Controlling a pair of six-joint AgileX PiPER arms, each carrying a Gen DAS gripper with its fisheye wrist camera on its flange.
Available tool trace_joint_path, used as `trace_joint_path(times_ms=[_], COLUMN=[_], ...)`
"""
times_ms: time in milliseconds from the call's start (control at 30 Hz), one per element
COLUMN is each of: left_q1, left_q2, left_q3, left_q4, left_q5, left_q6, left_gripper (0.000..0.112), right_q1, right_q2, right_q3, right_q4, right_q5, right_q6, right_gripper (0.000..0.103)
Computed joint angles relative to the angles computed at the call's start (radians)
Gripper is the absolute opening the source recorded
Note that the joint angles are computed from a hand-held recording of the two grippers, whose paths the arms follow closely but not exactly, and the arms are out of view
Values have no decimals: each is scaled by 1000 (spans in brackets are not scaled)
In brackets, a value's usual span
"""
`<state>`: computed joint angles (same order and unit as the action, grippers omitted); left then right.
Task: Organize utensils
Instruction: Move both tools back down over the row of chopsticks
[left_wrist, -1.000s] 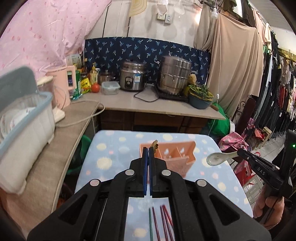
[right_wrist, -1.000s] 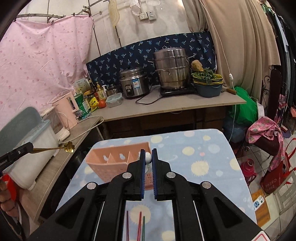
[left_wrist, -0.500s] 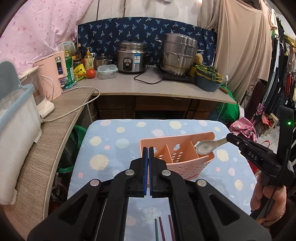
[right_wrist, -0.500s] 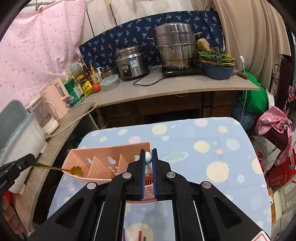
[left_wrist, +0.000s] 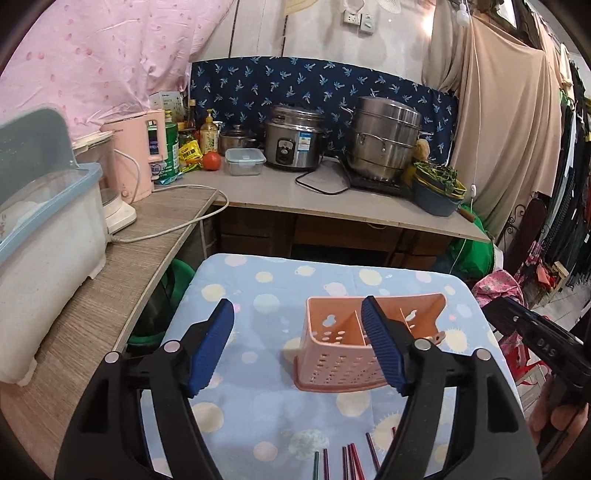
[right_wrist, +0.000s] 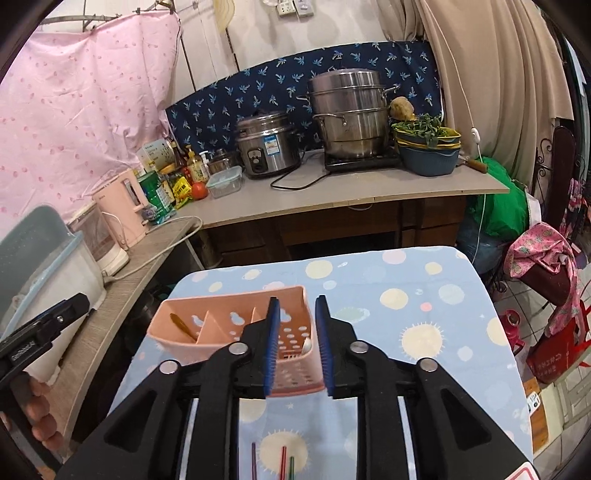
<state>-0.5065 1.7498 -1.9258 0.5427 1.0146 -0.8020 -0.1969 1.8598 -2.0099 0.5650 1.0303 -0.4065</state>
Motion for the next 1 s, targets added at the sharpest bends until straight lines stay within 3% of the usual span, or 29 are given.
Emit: trace_joint_path(times_ms=[333, 667, 1000], left_q1=[-107, -301, -477], left_q2=[-229, -383, -446], left_q3=[386, 710, 883], left_q4=[59, 113, 106], left_q5=[-3, 57, 98], left_q6=[-187, -388, -579], left_gripper=[72, 72, 72], right_q1=[-100, -273, -405], right_q2=[-325, -591, -740], right_q3=[483, 914, 1159], right_q4=[46, 28, 13], right_q5=[-16, 42, 105], right_q6=[-179, -378, -532], right_gripper=[21, 21, 21])
